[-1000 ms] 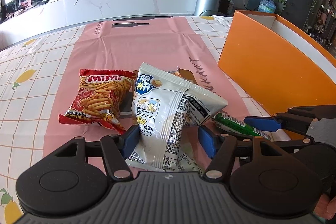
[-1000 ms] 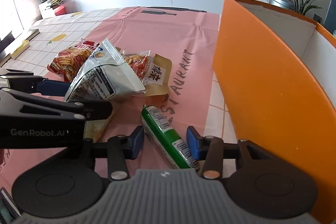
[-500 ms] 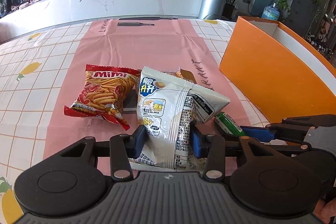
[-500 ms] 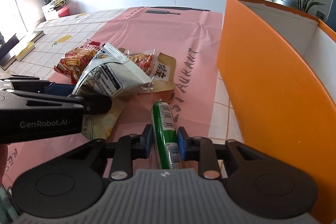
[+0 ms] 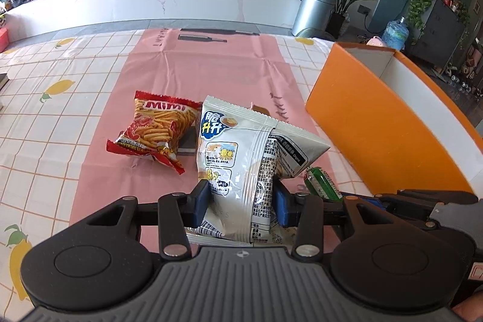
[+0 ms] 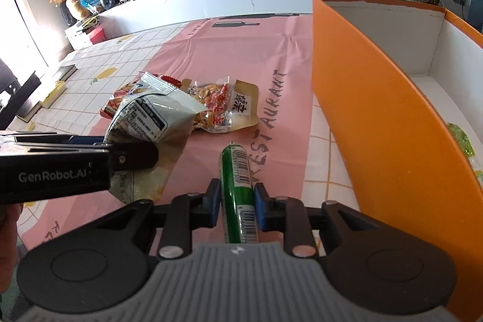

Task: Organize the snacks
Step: 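Carry both items into the orange box and open both tools to release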

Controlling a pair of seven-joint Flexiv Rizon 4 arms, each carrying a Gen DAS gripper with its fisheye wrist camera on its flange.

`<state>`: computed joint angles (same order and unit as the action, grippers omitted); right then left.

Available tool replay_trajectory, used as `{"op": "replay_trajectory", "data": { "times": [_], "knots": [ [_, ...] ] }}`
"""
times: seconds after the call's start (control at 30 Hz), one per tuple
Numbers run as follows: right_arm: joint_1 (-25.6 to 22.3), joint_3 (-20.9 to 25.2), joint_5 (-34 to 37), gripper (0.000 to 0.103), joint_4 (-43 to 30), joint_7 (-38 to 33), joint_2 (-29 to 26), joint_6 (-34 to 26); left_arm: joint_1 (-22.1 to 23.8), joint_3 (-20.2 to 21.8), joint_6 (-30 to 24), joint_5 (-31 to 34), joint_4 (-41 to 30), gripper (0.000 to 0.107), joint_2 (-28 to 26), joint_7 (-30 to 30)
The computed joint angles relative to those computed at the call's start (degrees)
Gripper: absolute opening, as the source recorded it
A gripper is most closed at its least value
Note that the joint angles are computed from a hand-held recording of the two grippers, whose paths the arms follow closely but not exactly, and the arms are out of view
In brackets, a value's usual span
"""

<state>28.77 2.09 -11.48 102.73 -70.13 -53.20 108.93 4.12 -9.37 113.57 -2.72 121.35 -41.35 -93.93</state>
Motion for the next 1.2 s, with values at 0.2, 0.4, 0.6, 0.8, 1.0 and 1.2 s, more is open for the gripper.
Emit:
{"op": "replay_trajectory", "data": {
  "times": [0.2, 0.4, 0.6, 0.8, 1.0, 1.2],
  "knots": [
    [1.11, -1.27, 2.62, 0.020, 4.45, -1.03, 3.97, 3.79, -1.68, 0.11, -0.51, -1.68, 1.48, 0.049, 3.64, -1.84],
    [3.36, -4.42, 6.54, 0.020, 9.37, -3.77, 9.16, 5.86, -1.65, -2.00, -0.52, -0.37, 1.67, 0.049, 6.35, -3.53],
    [2.11, -5.46, 8.55, 0.020, 12.28, -6.65, 13.45, 6.24, -0.34, -5.79, -2.20, 2.39, -0.37, 0.049, 7.59, -3.85],
    [4.13, -10.43, 11.35, 0.020, 13.37, -11.70, 16.63, 4.93, 0.94, -10.14, -5.52, 3.78, -4.42, 0.049, 6.69, -2.36],
    [1.86, -12.33, 11.16, 0.020, 12.01, -14.33, 18.14, 0.94, 4.58, -16.93, -9.63, 4.02, -9.10, 0.049, 4.04, 1.66],
    [-7.20, -7.09, 5.32, 0.020, 8.34, -12.81, 17.54, -5.02, 7.84, -23.51, -15.40, 1.90, -14.88, 0.049, -0.41, 8.52]
  ]
}}
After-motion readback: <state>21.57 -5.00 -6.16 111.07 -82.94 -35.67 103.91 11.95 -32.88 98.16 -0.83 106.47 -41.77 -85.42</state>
